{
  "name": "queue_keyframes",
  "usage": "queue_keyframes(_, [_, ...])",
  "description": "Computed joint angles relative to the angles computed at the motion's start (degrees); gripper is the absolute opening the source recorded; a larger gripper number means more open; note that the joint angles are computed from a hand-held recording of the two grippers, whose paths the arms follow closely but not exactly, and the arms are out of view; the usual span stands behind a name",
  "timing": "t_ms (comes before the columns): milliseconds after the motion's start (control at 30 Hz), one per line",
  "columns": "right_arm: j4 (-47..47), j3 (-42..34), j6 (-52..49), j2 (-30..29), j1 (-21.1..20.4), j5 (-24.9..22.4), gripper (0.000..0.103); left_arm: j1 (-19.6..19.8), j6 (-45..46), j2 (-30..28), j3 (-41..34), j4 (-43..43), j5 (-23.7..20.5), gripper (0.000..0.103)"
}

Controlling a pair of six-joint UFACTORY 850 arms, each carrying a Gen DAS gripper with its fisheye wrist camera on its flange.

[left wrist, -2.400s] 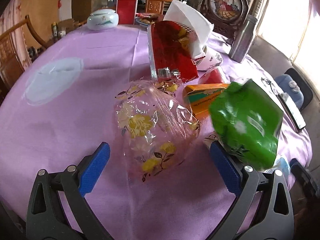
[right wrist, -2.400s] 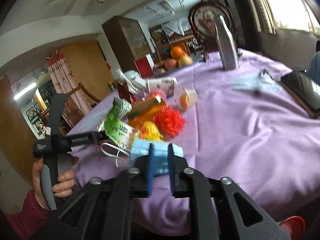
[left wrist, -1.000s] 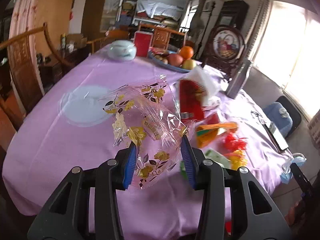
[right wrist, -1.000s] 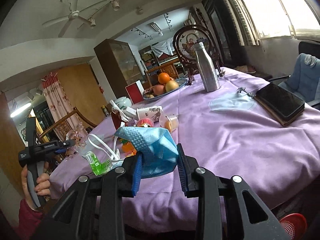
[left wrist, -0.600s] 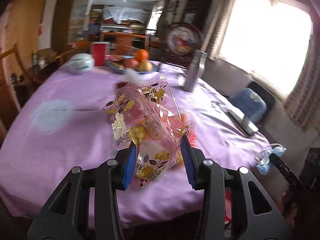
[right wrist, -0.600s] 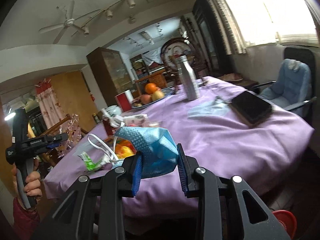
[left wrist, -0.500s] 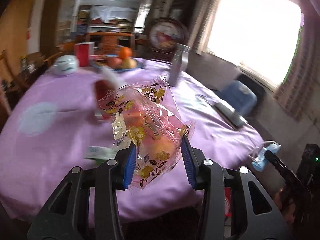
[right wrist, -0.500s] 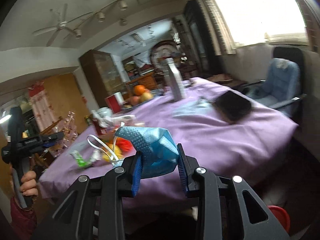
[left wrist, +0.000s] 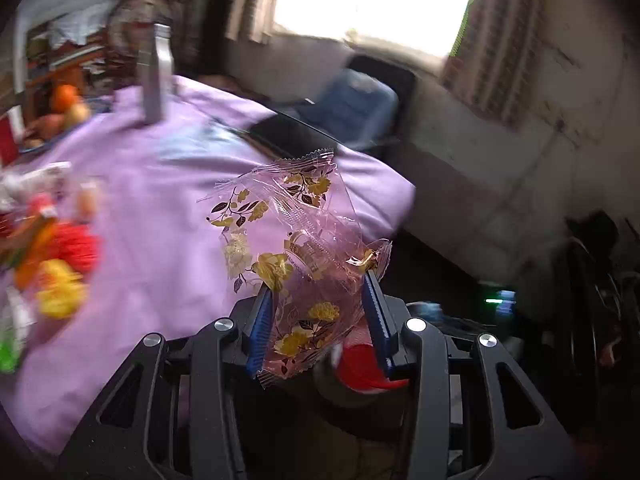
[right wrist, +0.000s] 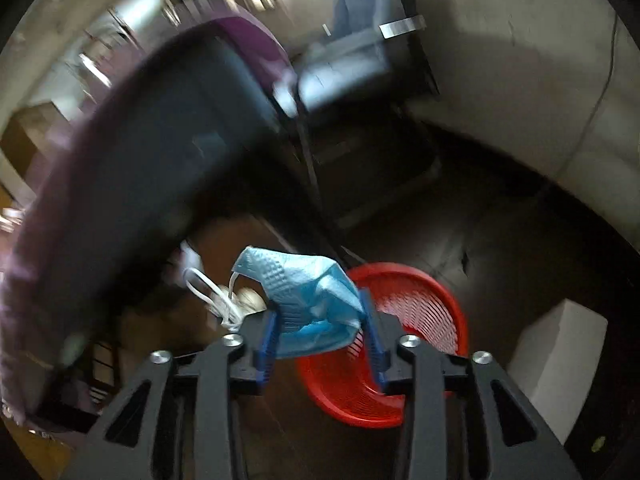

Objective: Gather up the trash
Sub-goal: 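Carry the mask and bag to the red wastebasket and open both grippers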

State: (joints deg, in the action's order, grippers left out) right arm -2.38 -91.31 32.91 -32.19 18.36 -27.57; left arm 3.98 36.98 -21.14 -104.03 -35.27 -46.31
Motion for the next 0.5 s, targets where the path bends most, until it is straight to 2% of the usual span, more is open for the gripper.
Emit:
queue_keyframes(67, [-4.58,-2.25,4.01,-3.25,-0.16,-4.25,0.056,-1.6,0.37,-1.88,-1.61,-0.46,-2.04,0.043])
queue_keyframes(100, [-4.64,-2.17,4.69,-3.55,-0.34,-4.63,0.056,-2.41,0.69,-2.7,-2.07,-0.82,-2.79,0.043])
queue_keyframes(200, [-1.24,0.85,4.28,-1.48,-1.53,-1.35,0.058,-5.03,0.64,-5.79,-4.3,0.03,-4.69,0.043])
queue_keyframes(267, [-0.19,2.26,3.66,-0.09,-2.43,0.29,0.064,-6.74,0.15,-8.37,-6.37,0.99,-6.29,0.043])
queue_keyframes(333, [5.45,2.96,-1.86,-0.1,-3.89,1.4,0.072,-8.48,-0.73,-10.95,-8.22,2.57,-7.58,0.043])
queue_keyframes(400, [8.59,1.78,-5.49,-1.72,-4.27,-1.35,0.077,-9.66,-1.58,-12.9,-9.6,3.49,-8.49,0.043])
queue_keyframes(467, [6.59,0.88,-3.99,-3.08,-4.08,-3.99,0.077,-10.69,-2.44,-14.77,-11.09,4.05,-10.05,0.043])
queue_keyframes(500, [7.16,1.23,-3.63,-3.25,-4.14,-3.17,0.077,-11.17,-2.88,-15.57,-11.75,4.41,-10.58,0.043])
